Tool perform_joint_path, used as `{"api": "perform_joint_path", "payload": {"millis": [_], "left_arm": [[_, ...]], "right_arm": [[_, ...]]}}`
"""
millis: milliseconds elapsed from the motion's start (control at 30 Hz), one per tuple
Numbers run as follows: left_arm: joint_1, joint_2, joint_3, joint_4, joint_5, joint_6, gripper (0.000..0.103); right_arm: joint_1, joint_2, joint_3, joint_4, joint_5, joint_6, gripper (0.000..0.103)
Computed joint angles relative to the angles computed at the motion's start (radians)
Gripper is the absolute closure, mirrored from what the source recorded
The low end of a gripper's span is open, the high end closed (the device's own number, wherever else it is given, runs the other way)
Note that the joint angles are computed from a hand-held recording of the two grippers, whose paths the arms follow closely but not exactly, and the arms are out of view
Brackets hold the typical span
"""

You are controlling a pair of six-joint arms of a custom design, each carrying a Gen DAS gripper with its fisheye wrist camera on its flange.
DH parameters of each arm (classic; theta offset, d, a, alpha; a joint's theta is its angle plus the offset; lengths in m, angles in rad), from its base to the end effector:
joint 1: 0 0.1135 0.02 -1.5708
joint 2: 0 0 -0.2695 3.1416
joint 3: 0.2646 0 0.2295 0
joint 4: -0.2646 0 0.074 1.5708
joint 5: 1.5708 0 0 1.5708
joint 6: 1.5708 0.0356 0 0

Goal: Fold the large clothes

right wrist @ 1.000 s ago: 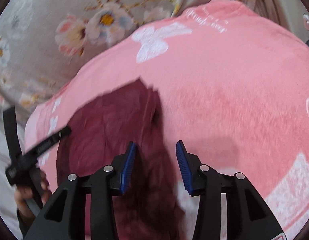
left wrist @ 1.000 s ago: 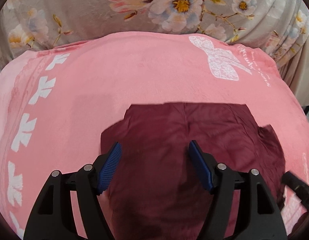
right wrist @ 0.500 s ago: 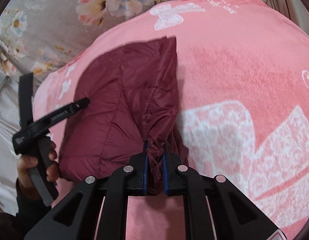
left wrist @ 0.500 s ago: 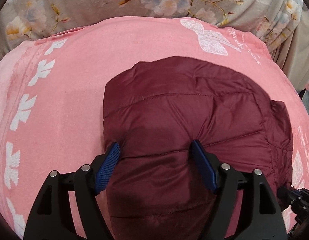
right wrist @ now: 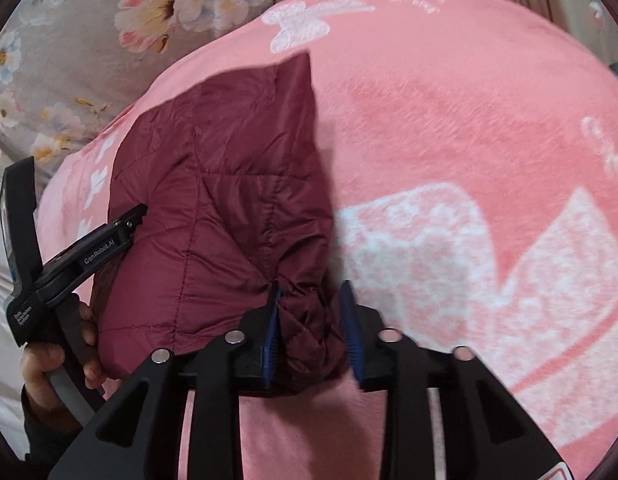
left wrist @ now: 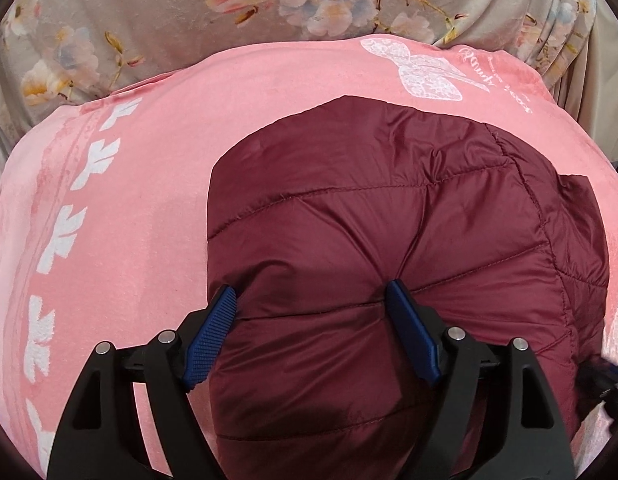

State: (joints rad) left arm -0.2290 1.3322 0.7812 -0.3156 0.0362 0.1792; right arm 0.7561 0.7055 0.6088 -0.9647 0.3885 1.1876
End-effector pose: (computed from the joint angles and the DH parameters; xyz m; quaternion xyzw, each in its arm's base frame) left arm 0.2406 -0.0574 0.2270 0.1963 0.9178 -0.0256 0.3443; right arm 0.0771 0.0542 0.2332 0.2508 0.9171 0.0989 0.2937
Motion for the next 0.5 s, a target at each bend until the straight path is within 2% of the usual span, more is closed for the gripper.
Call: {"api": "perform_joint_path", "payload": {"millis": [67,133,367,500], "left_arm": [[-0.001,0.004,0.016,-0.020,0.001,-0.005,0.027],[0.007,0.010,0.045,-0.056,0.010,-0.006,0.027],[0.021,0.041,0.211,-0.127,0.025,-0.048,0.028],[0.022,0.115,0.377,-0.173,0.058,-0.107,0.028]], "right_arm": [[0.072,0.039,0.104,-0.128,0.102,0.058,0.071],[0.037,0.067,0.165,-0.149,0.122,0.012,0.071],[-0.264,0.239,0.282,0.058,0.070,-0.336,0.071],[-0.363,0.361,0.318,0.153,0.048,-0.402,0.071]]}}
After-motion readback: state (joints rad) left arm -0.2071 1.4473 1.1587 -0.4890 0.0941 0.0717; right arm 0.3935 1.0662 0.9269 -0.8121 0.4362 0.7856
